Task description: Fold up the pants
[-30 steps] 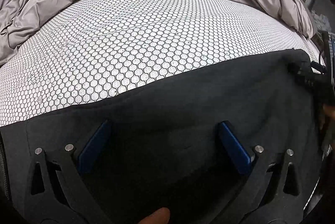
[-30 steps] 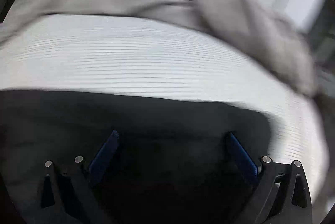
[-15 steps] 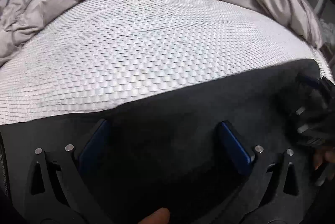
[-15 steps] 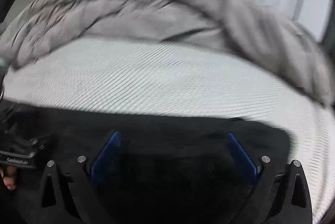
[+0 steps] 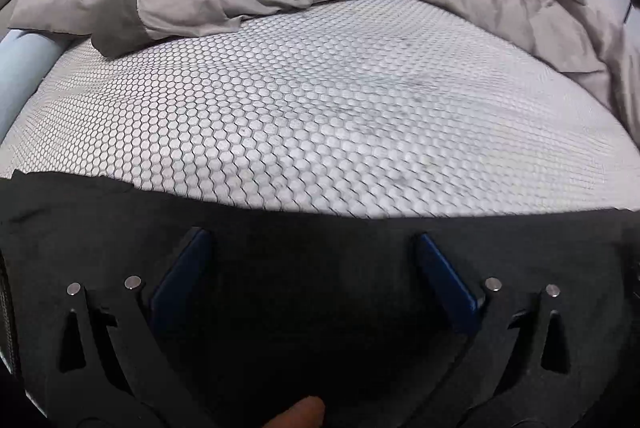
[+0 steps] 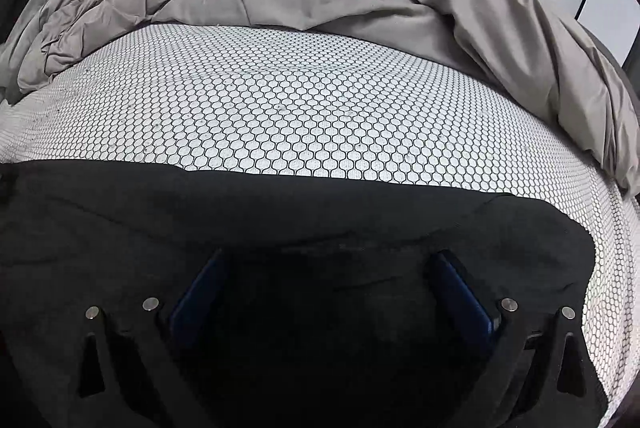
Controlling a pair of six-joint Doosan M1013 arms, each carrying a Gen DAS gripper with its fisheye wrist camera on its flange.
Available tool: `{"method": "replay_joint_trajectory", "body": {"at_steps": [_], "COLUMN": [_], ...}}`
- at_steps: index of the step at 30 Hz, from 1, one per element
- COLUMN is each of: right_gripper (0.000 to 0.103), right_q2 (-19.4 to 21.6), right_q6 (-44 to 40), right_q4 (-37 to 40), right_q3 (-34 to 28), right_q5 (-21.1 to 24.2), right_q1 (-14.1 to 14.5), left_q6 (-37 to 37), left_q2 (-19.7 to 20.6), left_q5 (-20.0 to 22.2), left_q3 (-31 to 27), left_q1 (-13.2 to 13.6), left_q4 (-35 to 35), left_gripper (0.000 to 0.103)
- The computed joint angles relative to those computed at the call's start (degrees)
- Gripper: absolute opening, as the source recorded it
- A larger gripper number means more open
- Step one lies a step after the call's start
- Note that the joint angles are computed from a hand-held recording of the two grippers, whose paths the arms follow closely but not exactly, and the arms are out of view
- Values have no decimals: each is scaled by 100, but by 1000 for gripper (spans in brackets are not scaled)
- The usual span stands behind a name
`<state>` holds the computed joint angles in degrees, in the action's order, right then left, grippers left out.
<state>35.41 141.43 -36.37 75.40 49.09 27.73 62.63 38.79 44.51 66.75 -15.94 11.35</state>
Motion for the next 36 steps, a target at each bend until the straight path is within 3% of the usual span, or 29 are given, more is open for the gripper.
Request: {"method": "replay_joint_trajectory", "body": {"at_steps": [2, 4, 7, 10, 12, 13, 15, 18, 22, 24, 27, 29, 31, 33, 35, 36], "right_gripper": [102, 102, 102, 102, 102, 102, 103, 103, 103, 102, 102, 102, 102, 102, 102, 102], "right_q2": [-58, -178, -195, 75, 181, 122, 75, -53, -313, -431, -615, -595, -424, -231, -111, -169], "right_q6": [-25, -282, -1120, -2300, -2395, -2299, -1824, -874, 76, 158, -374, -1013, -1770, -2396, -2573, -2603], "right_q4": [-118, 55, 654, 1729, 1810, 1801, 1188, 534, 332, 187, 484, 1012, 1598, 2114, 1897, 1911], "right_q3": [22, 76, 0, -305, -389, -304, -262, 3, 393, 464, 580, 504, 290, 95, 53, 147], "right_q5": [8, -264, -665, -644, -431, -501, -195, 204, 174, 116, -582, -821, -870, -714, -502, -617], "right_q1": [47, 101, 241, 239, 244, 212, 228, 88, -83, -5, 145, 246, 359, 409, 497, 488], "left_q6": [834, 1780, 2908, 2794, 2658, 2461, 1848, 1603, 1393, 1801, 2917, 3544, 3653, 3398, 3519, 3504], "left_q2": [-245, -428, -397, -268, -363, -405, -468, -600, -807, -945, -1003, -920, -796, -762, -769, -777], "left_q5": [-377, -672, -484, -173, -180, -196, -153, -253, -492, -713, -904, -660, -404, -596, -540, -477], "left_q3": [280, 535, 574, 501, 588, 642, 764, 967, 1227, 1345, 1441, 1361, 1258, 1313, 1307, 1303], "left_q1": [-65, -198, -383, -421, -372, -354, -255, -7, 55, 9, -137, -282, -477, -671, -641, -590], "left_q4": [-676, -1182, -1765, -1461, -1320, -1110, -438, -475, -219, -782, -1813, -2357, -2131, -1305, -1486, -1586], "left_gripper": [102, 102, 102, 103, 103, 103, 103, 103, 102, 102, 102, 102, 102, 103, 103, 103]}}
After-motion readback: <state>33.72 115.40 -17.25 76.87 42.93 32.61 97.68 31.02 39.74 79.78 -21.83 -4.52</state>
